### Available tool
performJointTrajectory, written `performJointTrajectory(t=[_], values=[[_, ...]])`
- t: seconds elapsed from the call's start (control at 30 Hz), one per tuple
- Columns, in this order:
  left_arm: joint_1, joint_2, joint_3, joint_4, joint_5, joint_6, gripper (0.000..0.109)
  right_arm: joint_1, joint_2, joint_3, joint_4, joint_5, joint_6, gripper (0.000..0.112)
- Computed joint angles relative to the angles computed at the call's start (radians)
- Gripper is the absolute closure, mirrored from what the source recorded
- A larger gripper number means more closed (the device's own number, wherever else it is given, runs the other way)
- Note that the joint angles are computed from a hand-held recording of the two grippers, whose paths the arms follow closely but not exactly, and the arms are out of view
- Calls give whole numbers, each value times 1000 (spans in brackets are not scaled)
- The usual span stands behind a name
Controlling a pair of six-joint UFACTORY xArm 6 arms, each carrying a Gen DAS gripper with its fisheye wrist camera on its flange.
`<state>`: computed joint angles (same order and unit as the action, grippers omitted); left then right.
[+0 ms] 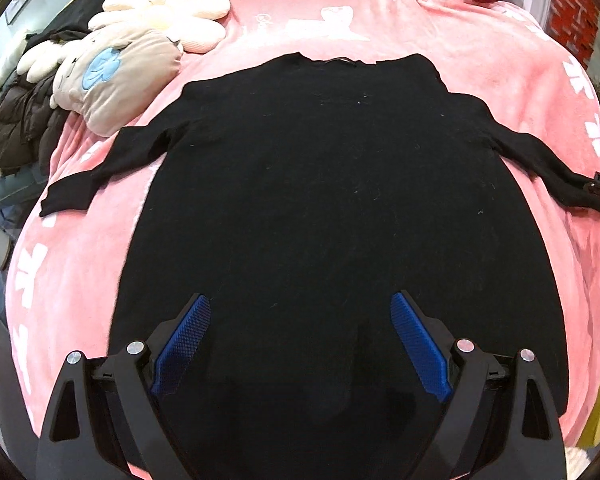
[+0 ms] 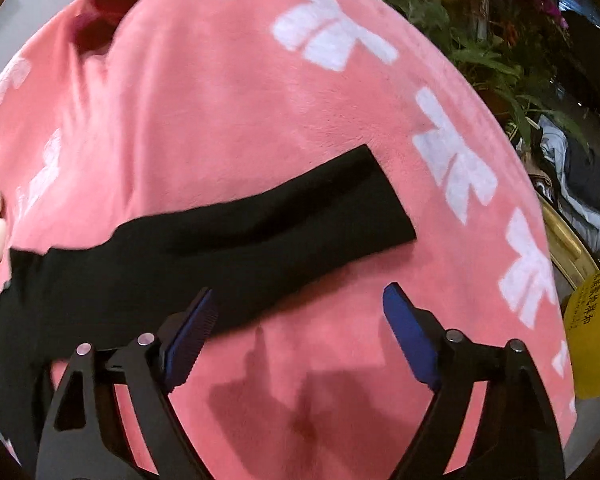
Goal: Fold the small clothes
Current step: 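Grasp the black dress sleeve cuff with the right gripper, then fold the held sleeve across the dress body with the right gripper, release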
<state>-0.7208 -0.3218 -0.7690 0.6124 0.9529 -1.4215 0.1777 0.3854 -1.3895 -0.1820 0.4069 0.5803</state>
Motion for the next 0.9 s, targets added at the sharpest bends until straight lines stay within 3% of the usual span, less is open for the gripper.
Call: performJointTrajectory(t=[0.07, 0.23, 0.3, 0.43, 0.57, 0.77, 0.9], values=[[3, 15, -7, 1, -13, 2, 19, -1, 40, -39, 20, 15, -5, 38], [1, 43, -21, 20, -18, 18, 19, 6, 97, -103, 68, 24, -67, 76], [6, 45, -19, 18, -28, 22, 19, 13, 91, -107, 50, 24, -70, 107], [20, 31, -8, 13, -50, 17, 19, 53, 9, -52, 73, -77, -117, 109], [27, 0, 14, 17, -63, 6, 19, 156, -58, -76, 303, -137, -357, 109], [28, -81, 69, 23, -55, -19, 19, 348, 59, -354, 578, -45, -638, 109], [25, -135, 104, 15, -35, -34, 19, 465, 214, -561, 571, 76, -680, 109]])
